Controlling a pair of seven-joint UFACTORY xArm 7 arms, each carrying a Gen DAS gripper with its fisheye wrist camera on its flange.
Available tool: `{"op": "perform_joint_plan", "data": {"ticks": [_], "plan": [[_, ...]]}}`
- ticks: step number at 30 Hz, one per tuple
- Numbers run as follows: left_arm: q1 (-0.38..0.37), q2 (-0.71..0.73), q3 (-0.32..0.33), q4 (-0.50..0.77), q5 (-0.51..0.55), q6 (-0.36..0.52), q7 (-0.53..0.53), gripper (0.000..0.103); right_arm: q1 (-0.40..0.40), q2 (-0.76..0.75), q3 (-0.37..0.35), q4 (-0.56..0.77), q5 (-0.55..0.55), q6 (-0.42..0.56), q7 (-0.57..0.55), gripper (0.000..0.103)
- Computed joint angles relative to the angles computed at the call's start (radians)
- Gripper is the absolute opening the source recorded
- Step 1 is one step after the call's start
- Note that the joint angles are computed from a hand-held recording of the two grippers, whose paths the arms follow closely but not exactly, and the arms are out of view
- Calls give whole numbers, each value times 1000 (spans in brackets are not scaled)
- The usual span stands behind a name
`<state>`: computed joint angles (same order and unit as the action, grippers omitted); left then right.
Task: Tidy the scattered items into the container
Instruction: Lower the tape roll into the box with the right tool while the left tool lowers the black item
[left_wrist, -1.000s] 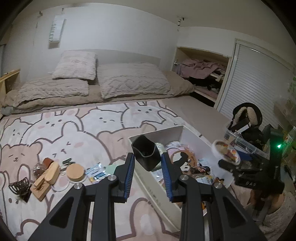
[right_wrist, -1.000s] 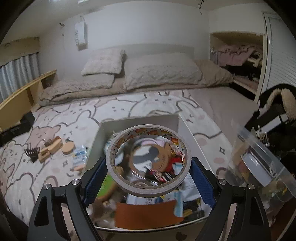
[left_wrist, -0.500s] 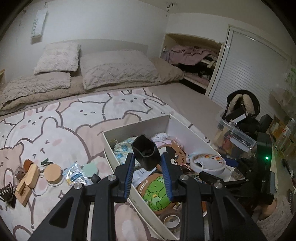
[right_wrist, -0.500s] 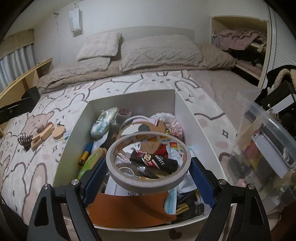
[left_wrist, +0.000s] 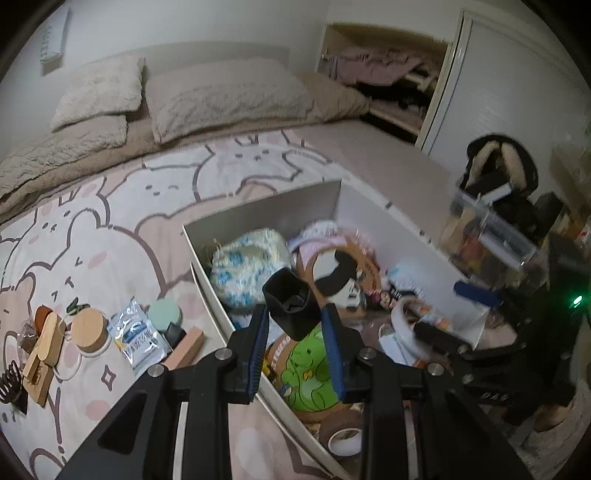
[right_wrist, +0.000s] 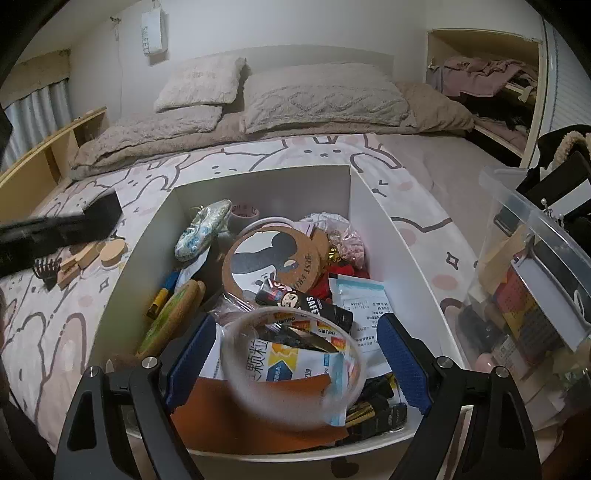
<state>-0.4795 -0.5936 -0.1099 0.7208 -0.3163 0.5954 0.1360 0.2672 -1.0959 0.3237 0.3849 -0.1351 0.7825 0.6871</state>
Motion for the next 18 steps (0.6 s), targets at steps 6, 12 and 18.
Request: {"op": "perform_joint_plan", "data": {"ticks": [6, 12, 18], "plan": [[20, 22, -25, 5, 36, 33, -25, 30, -1, 5, -3, 6, 6, -22, 8, 89], [54, 20, -45, -3, 85, 0, -93, 71, 2, 6, -2, 5, 11, -29, 14, 89], [45, 14, -25, -6, 86, 3, -96, 71, 3, 5, -2, 5, 11, -28, 16, 89]]}}
